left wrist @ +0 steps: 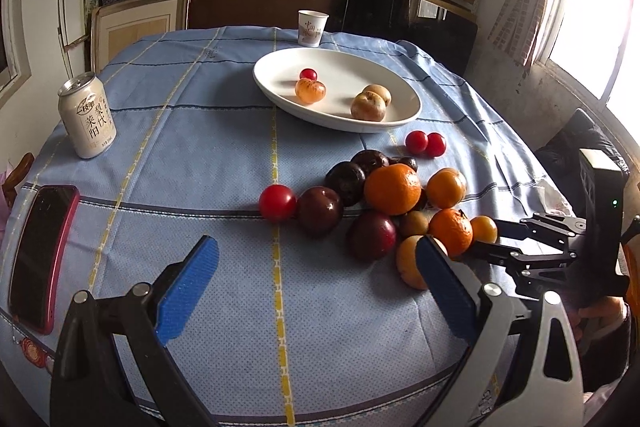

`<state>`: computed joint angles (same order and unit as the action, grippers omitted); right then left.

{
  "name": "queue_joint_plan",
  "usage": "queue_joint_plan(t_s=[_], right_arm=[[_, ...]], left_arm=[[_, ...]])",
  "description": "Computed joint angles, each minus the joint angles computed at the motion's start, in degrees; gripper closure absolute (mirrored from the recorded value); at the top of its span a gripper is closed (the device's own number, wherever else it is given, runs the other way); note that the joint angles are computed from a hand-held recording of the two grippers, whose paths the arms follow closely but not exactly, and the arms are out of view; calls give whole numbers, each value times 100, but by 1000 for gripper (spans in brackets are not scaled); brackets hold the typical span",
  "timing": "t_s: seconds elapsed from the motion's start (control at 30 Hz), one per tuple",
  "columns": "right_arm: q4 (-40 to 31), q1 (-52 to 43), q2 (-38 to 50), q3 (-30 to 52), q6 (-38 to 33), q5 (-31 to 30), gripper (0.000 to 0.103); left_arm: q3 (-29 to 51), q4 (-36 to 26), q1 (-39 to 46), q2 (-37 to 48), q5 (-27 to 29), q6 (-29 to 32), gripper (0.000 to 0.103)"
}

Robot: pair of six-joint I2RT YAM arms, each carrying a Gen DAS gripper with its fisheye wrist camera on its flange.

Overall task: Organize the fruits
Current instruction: 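Grasp a yellow-orange citrus with the right gripper while the left gripper grasps a pale round fruit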

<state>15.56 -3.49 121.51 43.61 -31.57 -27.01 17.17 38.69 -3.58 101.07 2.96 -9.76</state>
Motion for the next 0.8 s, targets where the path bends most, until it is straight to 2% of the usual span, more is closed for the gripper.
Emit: queue_joint_plan(t_s=[0.17,0.3,0.37,0.4,0.53,0.6,0.73,0.8], right_arm=[[54,-76,-33,-36,99,-86,64],[-31,-445,-39,39,323,-677,64],[22,-596,-35,44,459,-878,64],[31,-657,-17,56,506,-977,64],[-136,-847,92,205,563,-1259,64],[-154,-888,122,214,545,-1330,64],[-216,-959,195,246,459,-1498,64],[-243,-981,230,270,432,-1570,64]], left_arm=[[38,2,-122,121,18,-2,6],[152,-1,-405,286,164,-59,6],[282,-24,-638,461,236,-90,15],[407,-124,-771,575,293,-80,25],[833,-358,-1175,1018,292,-183,42],[1006,-488,-1298,1164,283,-211,46],[1306,-771,-1432,1341,140,-295,46],[1412,-874,-1424,1397,147,-315,50]])
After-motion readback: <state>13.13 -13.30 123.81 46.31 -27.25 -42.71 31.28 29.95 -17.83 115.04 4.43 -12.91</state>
